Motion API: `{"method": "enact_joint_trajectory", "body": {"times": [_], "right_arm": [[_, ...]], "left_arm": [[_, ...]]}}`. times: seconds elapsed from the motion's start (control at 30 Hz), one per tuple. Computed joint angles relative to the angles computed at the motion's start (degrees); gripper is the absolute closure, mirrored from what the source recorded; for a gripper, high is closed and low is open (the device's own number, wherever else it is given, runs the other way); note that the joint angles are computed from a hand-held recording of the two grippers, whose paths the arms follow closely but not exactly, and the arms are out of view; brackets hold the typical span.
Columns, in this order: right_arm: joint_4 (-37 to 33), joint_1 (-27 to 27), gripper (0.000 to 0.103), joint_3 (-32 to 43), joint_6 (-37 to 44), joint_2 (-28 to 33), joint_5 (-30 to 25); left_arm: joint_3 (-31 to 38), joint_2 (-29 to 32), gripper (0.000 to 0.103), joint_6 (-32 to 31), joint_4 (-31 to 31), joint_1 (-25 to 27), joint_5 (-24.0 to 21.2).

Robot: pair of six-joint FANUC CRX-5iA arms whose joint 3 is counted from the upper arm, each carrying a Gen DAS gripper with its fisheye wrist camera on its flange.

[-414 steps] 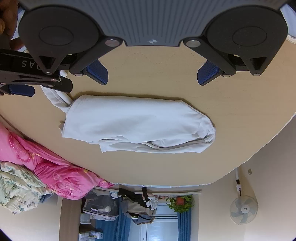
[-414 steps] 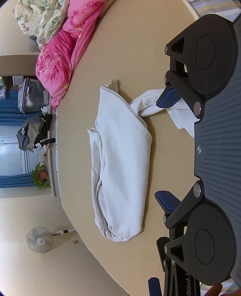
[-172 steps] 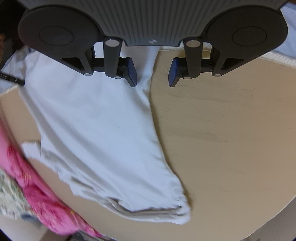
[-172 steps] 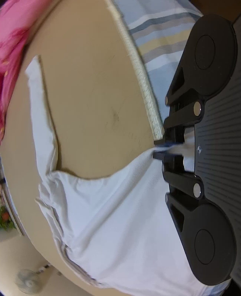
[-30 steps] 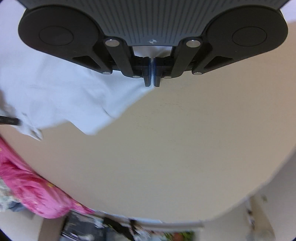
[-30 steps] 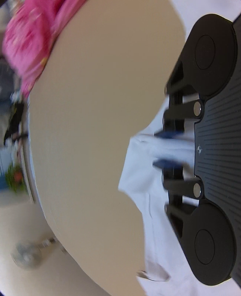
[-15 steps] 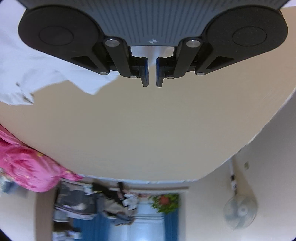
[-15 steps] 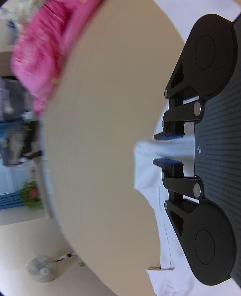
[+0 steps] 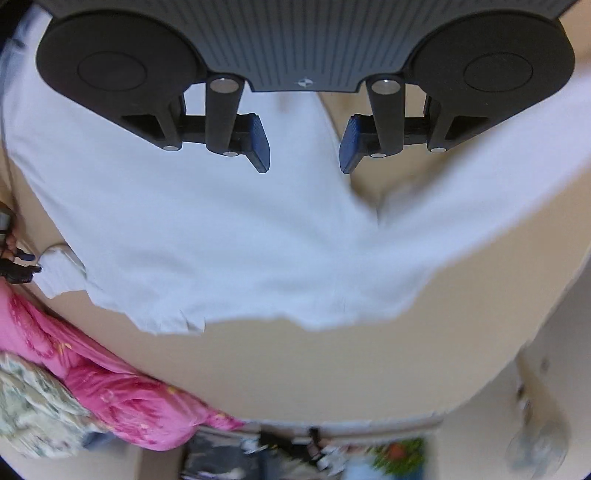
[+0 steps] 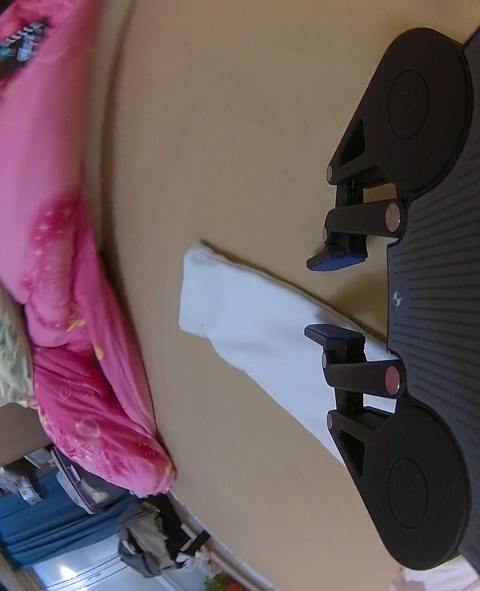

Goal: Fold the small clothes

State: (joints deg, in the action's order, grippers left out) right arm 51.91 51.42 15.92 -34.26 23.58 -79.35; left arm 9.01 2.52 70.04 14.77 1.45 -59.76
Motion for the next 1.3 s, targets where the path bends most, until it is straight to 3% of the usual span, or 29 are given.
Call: {"method": "enact_joint_trajectory", "body": {"times": [0.1, 0.17, 0.23, 0.3, 0.37, 0.43, 0.57, 0.73, 0.87, 0.93, 1.07, 1.3], "right_arm": [[4.03, -2.1, 0.068, -5.78, -2.56, -2.68, 7.2], [6.18, -3.85, 0.101, -9.86, -3.02, -4.9, 12.7], [9.59, -3.48, 0.101, -11.12, -3.97, -4.72, 9.98], [9.72, -3.1, 0.102, -9.77, -8.35, -3.59, 1.29], [6.29, -2.77, 0.101, -6.74, -13.73, -1.96, -9.82], [3.7, -2.98, 0.101, -7.79, -16.4, -3.22, -11.25], [0.42, -1.75, 0.097, -7.64, -14.26, -4.84, -12.16], [4.01, 1.87, 0.093, -4.78, -10.79, -5.98, -12.07], [2.62, 6.34, 0.087, -0.71, -5.55, -6.96, -6.96], [0.58, 9.04, 0.079, 1.86, -0.25, -7.14, -3.52], [-6.72, 14.32, 0.074, 8.13, 11.12, -5.69, 0.34], [-20.79, 21.37, 0.07, 17.23, 20.93, -1.03, -3.07]], "left_arm": [[-4.82, -4.37, 0.057, 6.2, -3.0, -0.58, -1.27], [-6.75, -5.95, 0.057, 9.24, -4.69, -0.97, -2.15], [-7.48, -6.81, 0.057, 10.84, -6.42, -1.16, -2.53], [-7.65, -6.84, 0.057, 10.87, -6.97, -0.83, -3.05], [-7.87, -6.89, 0.057, 10.91, -6.33, -0.49, -3.82], [-7.09, -5.76, 0.057, 9.93, -4.56, 0.22, -5.12], [-6.75, -5.63, 0.057, 10.06, -4.17, 0.55, -6.13], [-6.72, -6.17, 0.057, 11.87, -2.36, 2.35, -8.05], [-6.94, -6.29, 0.057, 13.71, -0.83, 4.2, -11.42], [-7.79, -6.94, 0.057, 13.52, 0.92, 5.24, -12.42], [-11.32, -9.78, 0.057, 12.02, 5.65, 8.1, -14.47], [-15.46, -13.9, 0.059, 8.82, 7.65, 11.07, -19.44]]}}
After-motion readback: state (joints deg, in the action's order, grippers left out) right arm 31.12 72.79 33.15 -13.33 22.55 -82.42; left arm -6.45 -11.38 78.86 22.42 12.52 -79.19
